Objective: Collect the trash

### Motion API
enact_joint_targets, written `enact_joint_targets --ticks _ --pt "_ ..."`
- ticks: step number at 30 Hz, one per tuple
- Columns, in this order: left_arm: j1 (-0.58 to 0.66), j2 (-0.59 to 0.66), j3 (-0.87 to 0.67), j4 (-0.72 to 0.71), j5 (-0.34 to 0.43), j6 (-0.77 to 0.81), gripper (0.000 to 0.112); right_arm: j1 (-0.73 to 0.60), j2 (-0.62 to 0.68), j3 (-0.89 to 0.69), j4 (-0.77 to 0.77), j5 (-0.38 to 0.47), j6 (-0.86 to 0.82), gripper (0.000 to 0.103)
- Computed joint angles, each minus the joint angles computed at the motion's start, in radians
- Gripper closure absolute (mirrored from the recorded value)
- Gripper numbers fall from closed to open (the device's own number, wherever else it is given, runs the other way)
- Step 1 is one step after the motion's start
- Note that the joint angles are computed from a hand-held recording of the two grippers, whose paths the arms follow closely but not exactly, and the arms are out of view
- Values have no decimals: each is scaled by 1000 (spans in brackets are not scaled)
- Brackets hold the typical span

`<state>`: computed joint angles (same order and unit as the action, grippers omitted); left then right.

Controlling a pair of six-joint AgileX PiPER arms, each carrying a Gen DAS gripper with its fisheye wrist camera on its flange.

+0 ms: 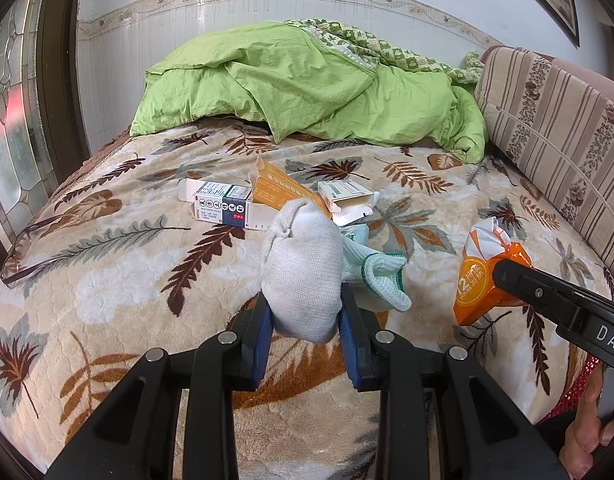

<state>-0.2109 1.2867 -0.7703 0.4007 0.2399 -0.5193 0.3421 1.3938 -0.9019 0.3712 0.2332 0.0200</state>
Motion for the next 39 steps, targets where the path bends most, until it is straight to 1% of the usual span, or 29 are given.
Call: enact_joint_targets --ticks 4,8,9,11,12,13,14,15,16,18,20,21,23,26,28,30,33,36,37,39 --pt "0 -3 1 -11 2 9 83 -2 -1 0 6 1 -7 48" --pt "-12 -7 5 -15 -2 6 83 -16 -13 12 64 -4 -57 48" --pt "-13 -10 6 -54 -2 40 83 -21 -18 16 95 -3 -85 48" --pt "-20 -20 10 -86 2 68 83 -27 -32 22 103 3 -89 48" --pt "-29 -26 11 -76 7 57 83 -32 -39 25 119 11 -100 48" --pt "-31 -35 14 -104 9 85 83 -44 -50 31 175 24 -148 48" --pt "-43 -41 15 -112 12 90 83 -49 -61 37 193 32 -161 48" --pt "-51 -51 16 -118 19 97 83 -52 -75 44 198 38 -162 48" --pt "-45 -60 17 -161 24 144 83 -56 -90 52 200 44 -162 48" --pt "-70 -76 13 -205 40 185 83 -67 -116 66 219 60 -175 48" --pt "-92 -90 10 -211 53 194 83 -94 -147 83 267 89 -213 48" --pt "-115 -99 9 -191 60 173 83 -106 -160 90 284 101 -224 48" --pt "-163 -116 6 -143 77 127 83 -144 -190 105 318 138 -251 47" --pt "-223 -137 -1 -67 102 50 83 -226 -235 132 417 214 -339 47" --pt "-244 -143 -10 -69 117 49 83 -275 -270 148 439 255 -366 47" --pt "-289 -150 -18 -22 140 -3 83 -323 -304 161 450 294 -385 47" --pt "-359 -147 -37 52 172 -80 83 -427 -363 182 479 373 -442 47" --pt "-432 -133 -67 76 202 -105 83 -579 -425 204 511 485 -511 47" --pt "-438 -129 -74 58 203 -84 83 -641 -442 210 526 529 -541 47" --pt "-495 -115 -93 74 216 -102 83 -786 -467 217 556 629 -607 47"
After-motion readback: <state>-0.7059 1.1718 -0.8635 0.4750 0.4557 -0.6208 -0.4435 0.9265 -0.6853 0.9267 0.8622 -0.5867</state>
